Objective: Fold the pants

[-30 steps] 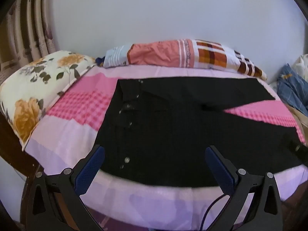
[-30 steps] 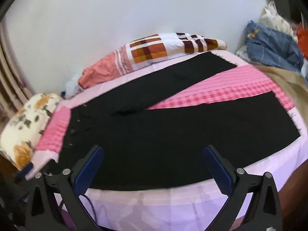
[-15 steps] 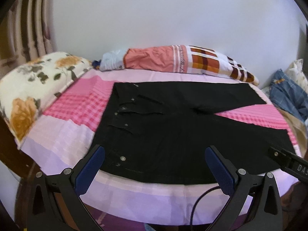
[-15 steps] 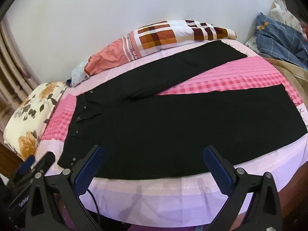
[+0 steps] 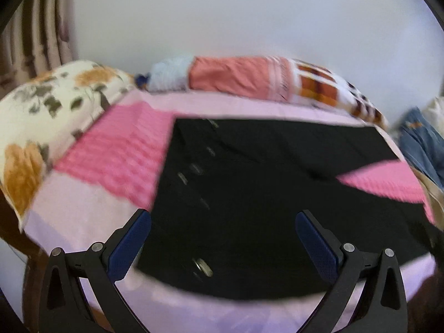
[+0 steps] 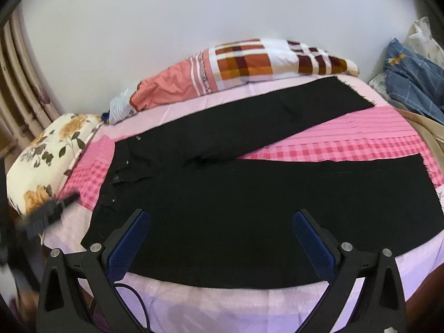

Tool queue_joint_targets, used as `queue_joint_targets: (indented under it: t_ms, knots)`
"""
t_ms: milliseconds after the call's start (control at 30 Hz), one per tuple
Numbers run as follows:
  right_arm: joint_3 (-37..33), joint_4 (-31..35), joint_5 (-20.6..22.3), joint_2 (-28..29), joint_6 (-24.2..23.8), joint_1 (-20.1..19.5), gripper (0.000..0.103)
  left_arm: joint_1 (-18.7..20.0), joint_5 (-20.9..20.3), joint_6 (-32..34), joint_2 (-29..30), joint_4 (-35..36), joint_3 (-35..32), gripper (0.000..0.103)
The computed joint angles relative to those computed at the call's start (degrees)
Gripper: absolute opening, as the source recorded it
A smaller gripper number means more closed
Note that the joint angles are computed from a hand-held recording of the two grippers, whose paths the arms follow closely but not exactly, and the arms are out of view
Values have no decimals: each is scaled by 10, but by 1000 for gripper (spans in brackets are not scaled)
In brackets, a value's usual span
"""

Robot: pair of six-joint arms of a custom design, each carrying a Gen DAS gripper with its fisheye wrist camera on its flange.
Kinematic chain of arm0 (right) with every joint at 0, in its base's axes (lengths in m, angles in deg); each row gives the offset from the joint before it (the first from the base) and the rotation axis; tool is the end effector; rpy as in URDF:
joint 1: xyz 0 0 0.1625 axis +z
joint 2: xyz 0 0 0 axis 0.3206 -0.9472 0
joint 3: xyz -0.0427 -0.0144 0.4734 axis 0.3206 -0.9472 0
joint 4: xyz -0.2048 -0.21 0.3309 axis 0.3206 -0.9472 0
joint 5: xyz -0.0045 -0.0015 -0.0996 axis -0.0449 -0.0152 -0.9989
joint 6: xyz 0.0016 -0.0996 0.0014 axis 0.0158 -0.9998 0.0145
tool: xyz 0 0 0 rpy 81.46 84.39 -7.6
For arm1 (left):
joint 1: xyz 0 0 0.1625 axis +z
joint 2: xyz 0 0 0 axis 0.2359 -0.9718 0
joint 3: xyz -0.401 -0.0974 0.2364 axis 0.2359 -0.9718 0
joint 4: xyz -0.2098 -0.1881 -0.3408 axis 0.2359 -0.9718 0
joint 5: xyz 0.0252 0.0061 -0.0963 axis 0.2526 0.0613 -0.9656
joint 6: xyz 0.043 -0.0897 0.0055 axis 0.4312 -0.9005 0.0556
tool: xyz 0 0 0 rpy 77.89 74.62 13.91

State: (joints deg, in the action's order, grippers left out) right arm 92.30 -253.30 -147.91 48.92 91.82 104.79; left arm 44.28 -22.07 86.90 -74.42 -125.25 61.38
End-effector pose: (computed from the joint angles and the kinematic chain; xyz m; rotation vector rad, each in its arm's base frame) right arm 0.3403 -0.3894 -0.0093 0.3155 -2.5040 0.8537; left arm 0.0147 -0.3824 0.3550 0.2212 2.2114 -0.9712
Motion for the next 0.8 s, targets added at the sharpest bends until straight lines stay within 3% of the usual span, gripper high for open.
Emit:
queue_joint_targets:
  t_ms: [67,133,167,333,433,567,667,800]
  knots:
    - [-9,17,5,2,3,-7,103,51,-10,99,51,-58,-48,103]
    - [-17,31,12,4,12,-17,103,122,-88,170,91,-21,-125,103]
    - [-21,36,16,5,18,-22,103,151,-130,182,104,17,-160,103]
    - [-42,68,23,13,43,-40,103,244,-196,267,203,16,-291,102]
    - [-56,99,20,18,52,-46,103,288,-275,287,240,63,-361,94]
    - [-68,128,16,23,68,-53,103,319,-293,302,290,112,-437,86]
    - [-73,142,18,26,81,-59,103,342,-357,305,312,173,-483,84]
    - [-81,165,15,30,90,-62,103,350,-358,312,343,209,-522,84]
